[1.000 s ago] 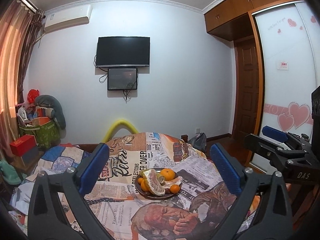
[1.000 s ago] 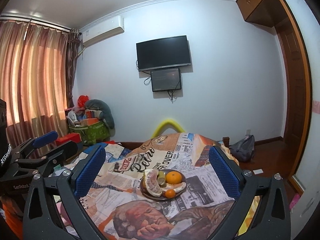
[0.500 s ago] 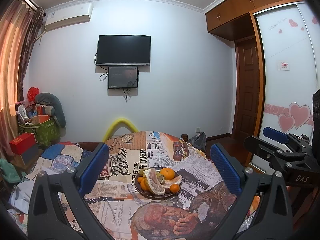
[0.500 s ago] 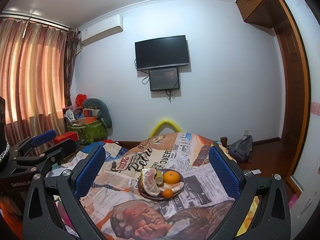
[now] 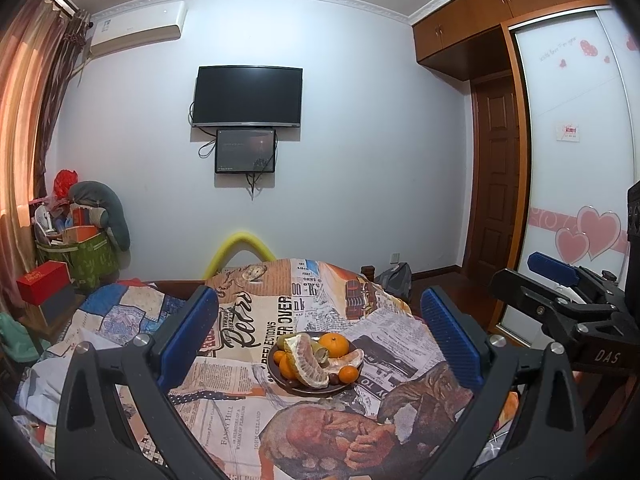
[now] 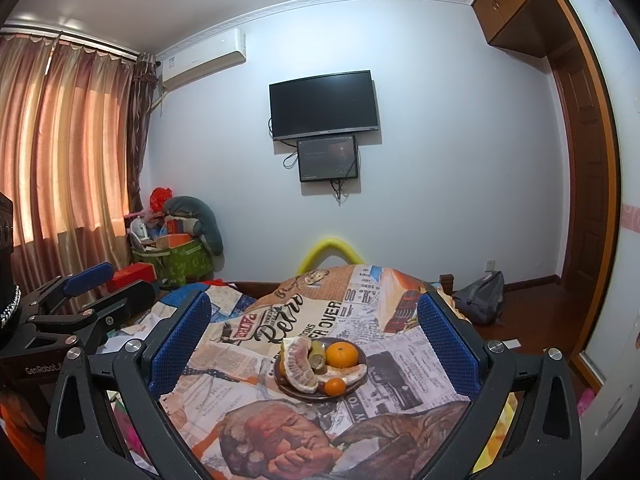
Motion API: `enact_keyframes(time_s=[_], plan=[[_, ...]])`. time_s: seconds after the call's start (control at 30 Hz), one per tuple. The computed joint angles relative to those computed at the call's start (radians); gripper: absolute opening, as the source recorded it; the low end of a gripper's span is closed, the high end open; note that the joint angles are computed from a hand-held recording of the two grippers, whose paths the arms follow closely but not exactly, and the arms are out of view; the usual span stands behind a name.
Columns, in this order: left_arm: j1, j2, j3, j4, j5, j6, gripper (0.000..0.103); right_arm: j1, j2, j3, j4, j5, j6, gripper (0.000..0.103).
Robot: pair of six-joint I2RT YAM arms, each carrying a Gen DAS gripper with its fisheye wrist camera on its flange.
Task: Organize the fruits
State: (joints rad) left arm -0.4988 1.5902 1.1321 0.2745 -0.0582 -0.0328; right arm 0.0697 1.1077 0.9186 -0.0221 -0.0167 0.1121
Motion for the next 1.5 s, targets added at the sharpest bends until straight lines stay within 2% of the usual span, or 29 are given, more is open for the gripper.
enact_keyframes(time_s=[1.5], plan=[[0.009, 0.016, 0.028, -0.037, 0.034, -0.013, 0.103, -0.007, 0.018, 0.021, -0.014, 0.001, 0.001, 0.103]])
